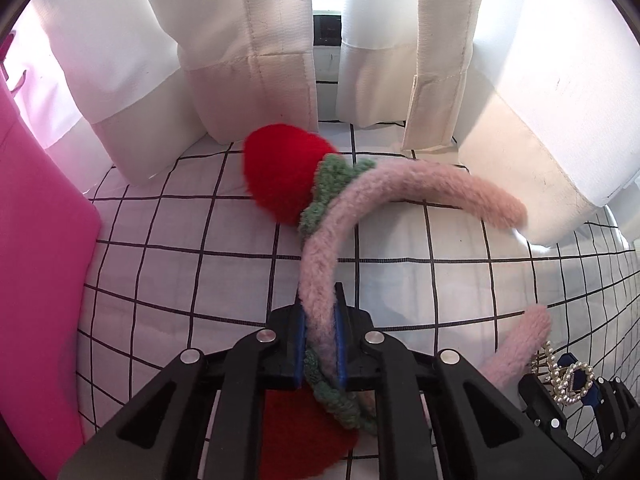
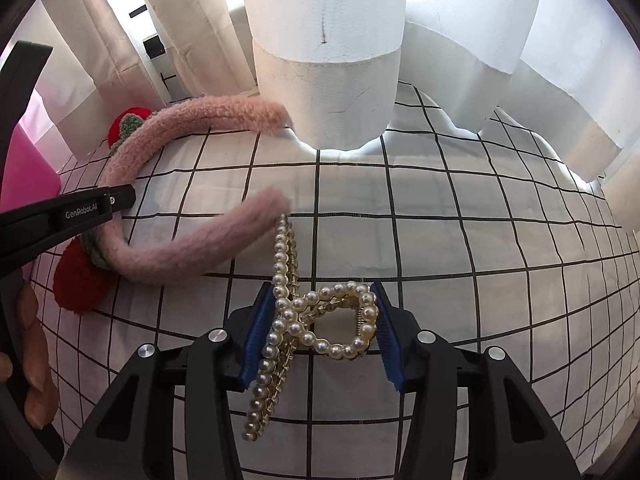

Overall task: Organize jewelry
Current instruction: 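Grasp the pink headband with the left tool while the right tool grasps the pearl claw clip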

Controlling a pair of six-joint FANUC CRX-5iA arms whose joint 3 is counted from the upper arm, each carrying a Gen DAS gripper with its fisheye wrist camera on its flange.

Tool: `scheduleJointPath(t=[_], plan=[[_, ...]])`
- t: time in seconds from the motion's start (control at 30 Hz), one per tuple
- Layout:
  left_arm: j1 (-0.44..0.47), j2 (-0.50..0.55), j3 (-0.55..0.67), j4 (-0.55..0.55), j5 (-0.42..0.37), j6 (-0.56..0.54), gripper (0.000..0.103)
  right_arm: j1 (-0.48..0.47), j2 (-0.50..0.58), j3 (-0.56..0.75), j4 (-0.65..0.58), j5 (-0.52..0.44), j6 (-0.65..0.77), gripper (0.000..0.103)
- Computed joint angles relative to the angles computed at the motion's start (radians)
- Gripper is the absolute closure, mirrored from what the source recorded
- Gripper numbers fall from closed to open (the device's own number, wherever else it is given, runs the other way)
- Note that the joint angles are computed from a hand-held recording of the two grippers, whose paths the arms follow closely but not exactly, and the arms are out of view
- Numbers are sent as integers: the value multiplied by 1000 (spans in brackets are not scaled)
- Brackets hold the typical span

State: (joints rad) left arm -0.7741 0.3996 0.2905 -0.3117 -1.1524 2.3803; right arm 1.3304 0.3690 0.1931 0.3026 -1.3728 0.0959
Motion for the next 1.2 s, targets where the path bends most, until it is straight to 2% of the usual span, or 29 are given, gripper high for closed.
scheduleJointPath(t=[0.43,0.67,0.73,1.03,1.2], plan=[[-66,-94,-74,-76,-29,103,94,58,-132,-143,21,68,-102,61],[-103,-153,-89,-110,-56,156,94,101,-213,-187,75,34,-149,61],[-109,-166,-79,-121,-66,157,94,74,-237,-213,90,50,-123,61],[-145,-230,-76,-177,-96,178,94,87,-213,-144,150,17,-98,61],[-185,-280,-52,-215,-143,201,94,102,-215,-125,176,6,-79,61]])
